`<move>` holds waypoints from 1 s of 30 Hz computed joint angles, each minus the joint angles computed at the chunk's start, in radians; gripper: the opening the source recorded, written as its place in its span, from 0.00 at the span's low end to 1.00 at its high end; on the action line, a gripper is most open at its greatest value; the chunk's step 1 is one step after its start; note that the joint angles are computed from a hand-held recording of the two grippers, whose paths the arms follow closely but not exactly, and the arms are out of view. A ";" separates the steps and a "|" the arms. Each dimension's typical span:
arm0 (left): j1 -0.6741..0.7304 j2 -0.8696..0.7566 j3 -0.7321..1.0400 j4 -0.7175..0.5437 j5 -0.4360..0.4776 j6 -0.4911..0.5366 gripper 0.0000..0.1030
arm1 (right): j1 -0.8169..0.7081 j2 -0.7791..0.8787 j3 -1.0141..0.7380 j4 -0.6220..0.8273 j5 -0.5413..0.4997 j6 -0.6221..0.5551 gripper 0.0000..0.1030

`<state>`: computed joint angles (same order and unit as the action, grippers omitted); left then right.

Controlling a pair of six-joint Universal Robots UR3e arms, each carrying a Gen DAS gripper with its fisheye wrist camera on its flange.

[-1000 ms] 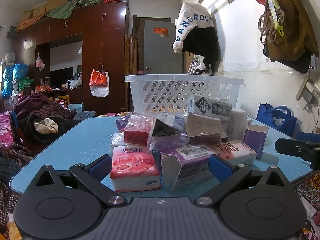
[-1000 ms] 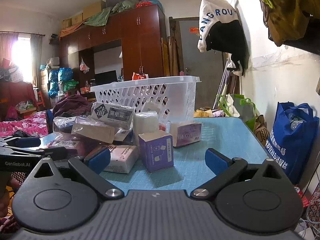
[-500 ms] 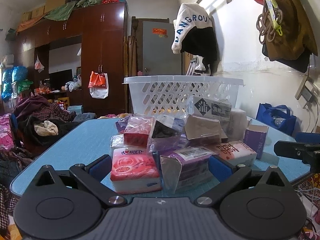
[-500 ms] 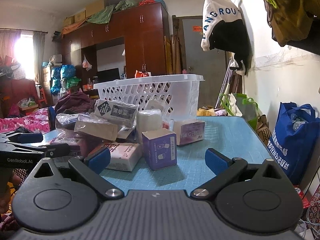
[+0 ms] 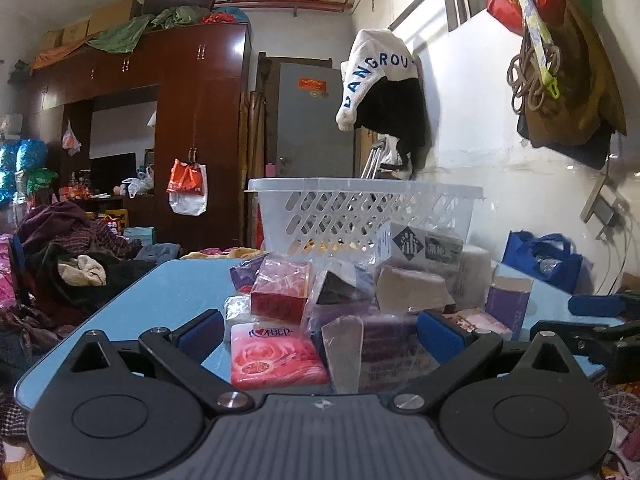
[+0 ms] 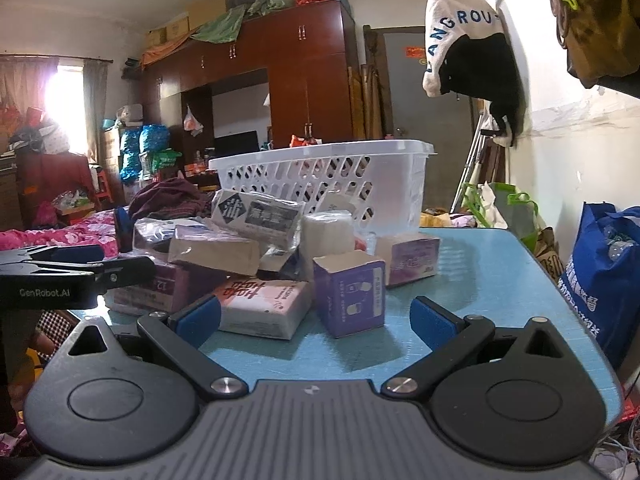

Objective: Organize objects
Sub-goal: 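Move both tools toward the packaged items on the table, then grasp the clear bag with dark contents with left tool while right tool grasps small purple box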

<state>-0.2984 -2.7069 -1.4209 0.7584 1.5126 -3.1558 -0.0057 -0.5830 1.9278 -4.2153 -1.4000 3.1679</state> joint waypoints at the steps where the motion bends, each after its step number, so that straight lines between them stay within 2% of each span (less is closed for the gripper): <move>1: 0.008 0.005 -0.008 0.005 -0.019 -0.003 1.00 | -0.001 -0.002 0.002 -0.002 0.003 0.000 0.99; 8: 0.031 0.029 -0.029 0.010 -0.071 -0.017 1.00 | -0.021 -0.009 0.007 -0.004 0.021 0.015 0.91; 12: 0.033 0.022 0.021 -0.008 -0.065 -0.007 0.98 | -0.031 -0.019 -0.022 0.051 0.025 0.015 0.82; 18: 0.034 0.011 0.085 -0.100 -0.056 0.028 0.92 | -0.020 -0.011 -0.082 0.139 0.007 -0.003 0.80; 21: 0.036 0.002 0.117 -0.148 -0.065 0.026 0.86 | -0.015 -0.008 -0.099 0.154 0.001 -0.007 0.79; 23: 0.032 -0.005 0.136 -0.169 -0.056 0.034 0.79 | -0.015 -0.012 -0.104 0.171 0.001 -0.019 0.72; 25: 0.032 -0.008 0.142 -0.179 -0.061 0.039 0.73 | -0.019 -0.015 -0.113 0.185 0.007 -0.021 0.71; 27: 0.033 -0.007 0.144 -0.184 -0.068 0.044 0.64 | -0.021 -0.021 -0.116 0.198 0.008 -0.019 0.63; 29: 0.031 -0.004 0.146 -0.193 -0.073 0.050 0.46 | -0.017 -0.025 -0.120 0.209 -0.004 -0.022 0.56; 30: 0.032 -0.003 0.148 -0.197 -0.077 0.056 0.44 | -0.011 -0.027 -0.120 0.213 -0.025 -0.026 0.49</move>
